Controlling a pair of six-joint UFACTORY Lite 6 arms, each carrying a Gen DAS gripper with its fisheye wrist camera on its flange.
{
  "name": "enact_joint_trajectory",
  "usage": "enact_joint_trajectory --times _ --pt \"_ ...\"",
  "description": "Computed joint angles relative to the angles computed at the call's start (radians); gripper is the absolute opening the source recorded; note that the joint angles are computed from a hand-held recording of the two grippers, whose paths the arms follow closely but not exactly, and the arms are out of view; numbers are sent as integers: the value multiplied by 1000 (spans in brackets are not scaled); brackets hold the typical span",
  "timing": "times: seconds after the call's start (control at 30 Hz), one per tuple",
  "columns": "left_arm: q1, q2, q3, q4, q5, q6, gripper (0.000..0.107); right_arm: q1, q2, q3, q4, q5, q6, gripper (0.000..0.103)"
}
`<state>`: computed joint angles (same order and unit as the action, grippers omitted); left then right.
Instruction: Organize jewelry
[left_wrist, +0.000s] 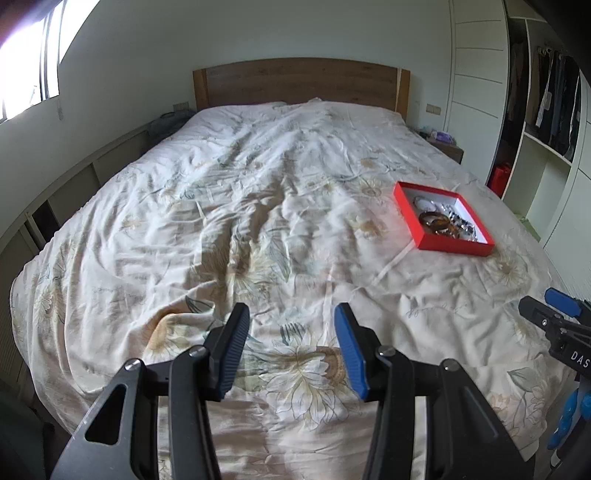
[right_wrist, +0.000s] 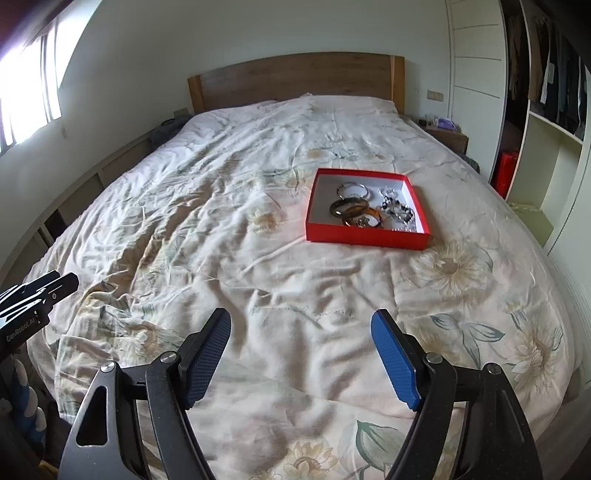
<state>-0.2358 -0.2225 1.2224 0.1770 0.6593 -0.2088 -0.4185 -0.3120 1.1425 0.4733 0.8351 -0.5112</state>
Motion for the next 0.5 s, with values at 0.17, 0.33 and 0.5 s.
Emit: enact_joint_trajectory --times 0.17,0.33,0.5 --pt "1 51 3 -8 -11 8 46 14 34 -14 -18 -31 11 78" --pt "0 104 1 -14 -26 12 46 22 76 -28 -31 -62 17 78" --pt "4 156 7 -31 -39 28 46 35 122 -34 -53 -90 37 78"
